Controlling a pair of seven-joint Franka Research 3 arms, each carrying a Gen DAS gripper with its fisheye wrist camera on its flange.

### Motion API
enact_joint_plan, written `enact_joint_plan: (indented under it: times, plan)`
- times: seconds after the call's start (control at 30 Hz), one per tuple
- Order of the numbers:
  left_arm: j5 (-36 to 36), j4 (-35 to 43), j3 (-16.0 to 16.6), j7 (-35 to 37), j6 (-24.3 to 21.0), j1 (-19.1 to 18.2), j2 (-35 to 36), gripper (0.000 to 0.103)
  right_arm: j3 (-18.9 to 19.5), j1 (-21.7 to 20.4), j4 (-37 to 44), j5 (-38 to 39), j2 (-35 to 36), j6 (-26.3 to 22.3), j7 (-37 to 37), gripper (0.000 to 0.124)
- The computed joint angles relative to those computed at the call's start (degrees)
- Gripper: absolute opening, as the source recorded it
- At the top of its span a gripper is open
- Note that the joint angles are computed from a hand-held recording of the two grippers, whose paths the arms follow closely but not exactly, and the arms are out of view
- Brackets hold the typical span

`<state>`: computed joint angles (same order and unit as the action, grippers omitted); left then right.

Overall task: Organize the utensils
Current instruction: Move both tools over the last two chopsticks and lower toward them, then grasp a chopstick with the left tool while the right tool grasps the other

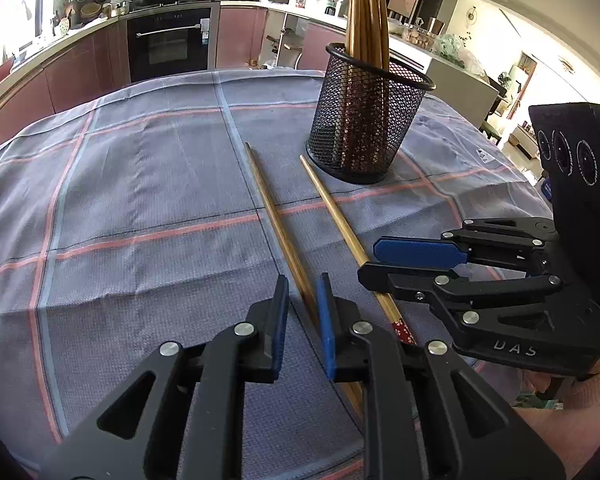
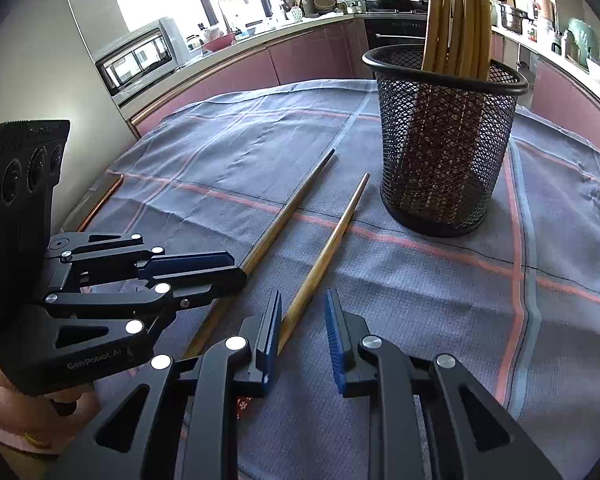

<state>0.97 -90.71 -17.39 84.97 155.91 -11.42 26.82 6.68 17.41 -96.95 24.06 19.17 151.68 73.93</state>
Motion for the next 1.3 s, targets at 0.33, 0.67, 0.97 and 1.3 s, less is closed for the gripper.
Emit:
enact_joint_plan:
  times: [0.33,0.67,0.97,1.3]
  plan:
    - [1.8,8.7,0.9,-0.1,-4.2,-1.0,5.1,0.020,-0.4,0.3,2.9,-1.5,2.3,0.1,1.6,0.019]
    - [2.4,15.7,2.1,-2.0,-8.3,-2.5,9.3,0.012,-0.1,-0.2,4.5,-0.9,3.6,0.0,2.4,0.013]
    - [3.0,12.6,2.3,-5.3,-5.9,-2.4,7.7,0.008,1.0,-1.8,3.4,3.9,3.0,0.6,1.4,0.008]
    - [1.9,8.1,1.1,-5.0,-4.7,-1.2,4.9,0.008,2.2,-2.5,2.6,7.7,1.6,1.0,-3.3,0.003]
